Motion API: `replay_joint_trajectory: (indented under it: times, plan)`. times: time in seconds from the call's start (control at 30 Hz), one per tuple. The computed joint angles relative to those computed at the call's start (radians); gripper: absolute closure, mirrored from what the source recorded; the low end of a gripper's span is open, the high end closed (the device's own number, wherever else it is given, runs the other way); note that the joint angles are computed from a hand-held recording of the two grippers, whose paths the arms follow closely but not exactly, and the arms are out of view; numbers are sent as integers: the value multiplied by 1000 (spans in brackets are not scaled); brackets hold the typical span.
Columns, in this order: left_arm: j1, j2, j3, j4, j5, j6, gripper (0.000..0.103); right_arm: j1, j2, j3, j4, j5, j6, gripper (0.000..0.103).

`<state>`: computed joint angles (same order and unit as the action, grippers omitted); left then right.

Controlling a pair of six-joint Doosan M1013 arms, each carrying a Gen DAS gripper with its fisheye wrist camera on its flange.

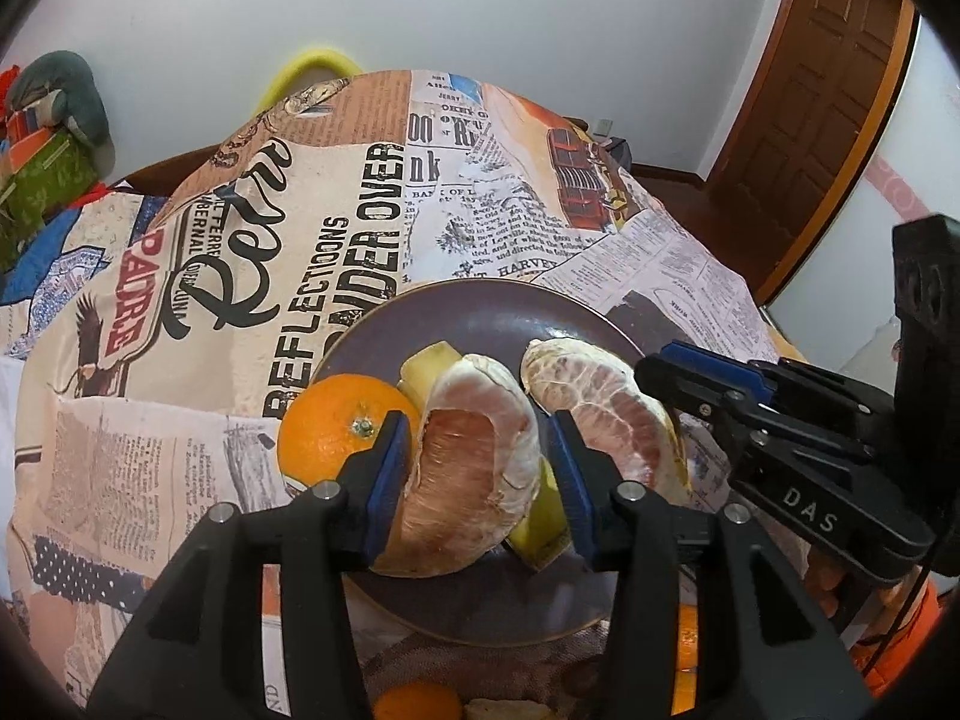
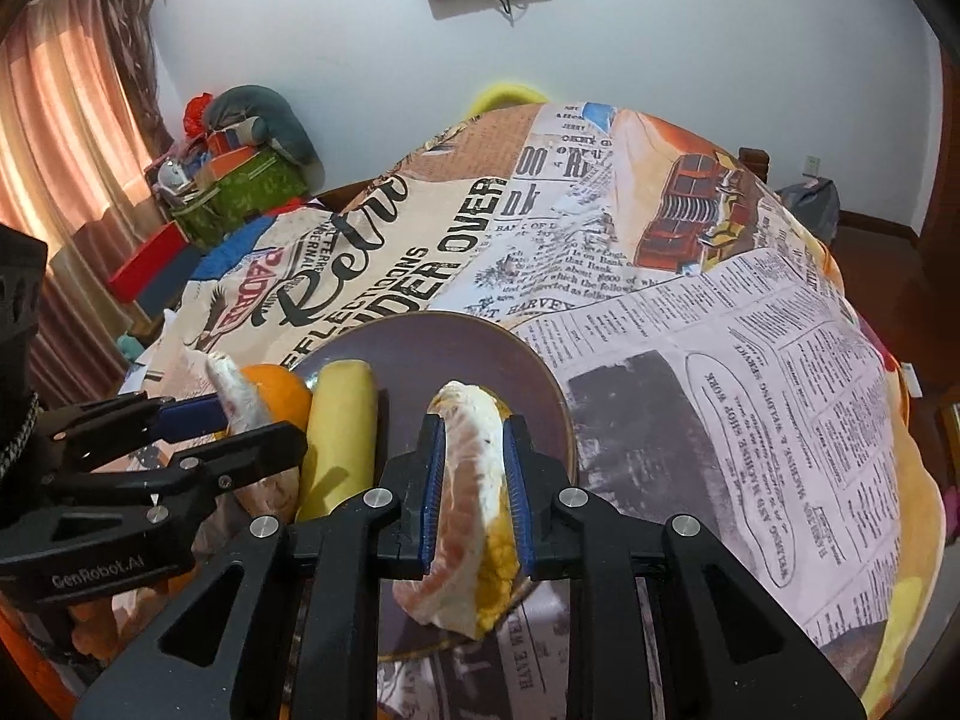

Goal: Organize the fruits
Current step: 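Carry both pomelo segments onto the dark plate beside the orange, then open both grippers and withdraw from the plate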

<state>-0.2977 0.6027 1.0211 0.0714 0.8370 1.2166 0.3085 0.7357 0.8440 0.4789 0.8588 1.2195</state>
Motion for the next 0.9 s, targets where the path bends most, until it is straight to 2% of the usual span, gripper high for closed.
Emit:
replay_joint_trajectory:
  times: [0.33, 0.67, 0.77, 0.9]
  plan:
    - [-10, -53, 57, 38, -31, -40, 52, 4, -71, 90, 11, -63, -55, 78]
    - [-26, -157, 173, 112, -90, -122, 49, 8, -173, 220, 56, -157, -116, 66]
    - [-34, -192, 211, 139, -107, -149, 49, 10, -204, 260, 64, -183, -128, 65]
    - [-46, -234, 260, 181, -129, -190, 42, 12, -239, 309, 74, -204, -144, 64]
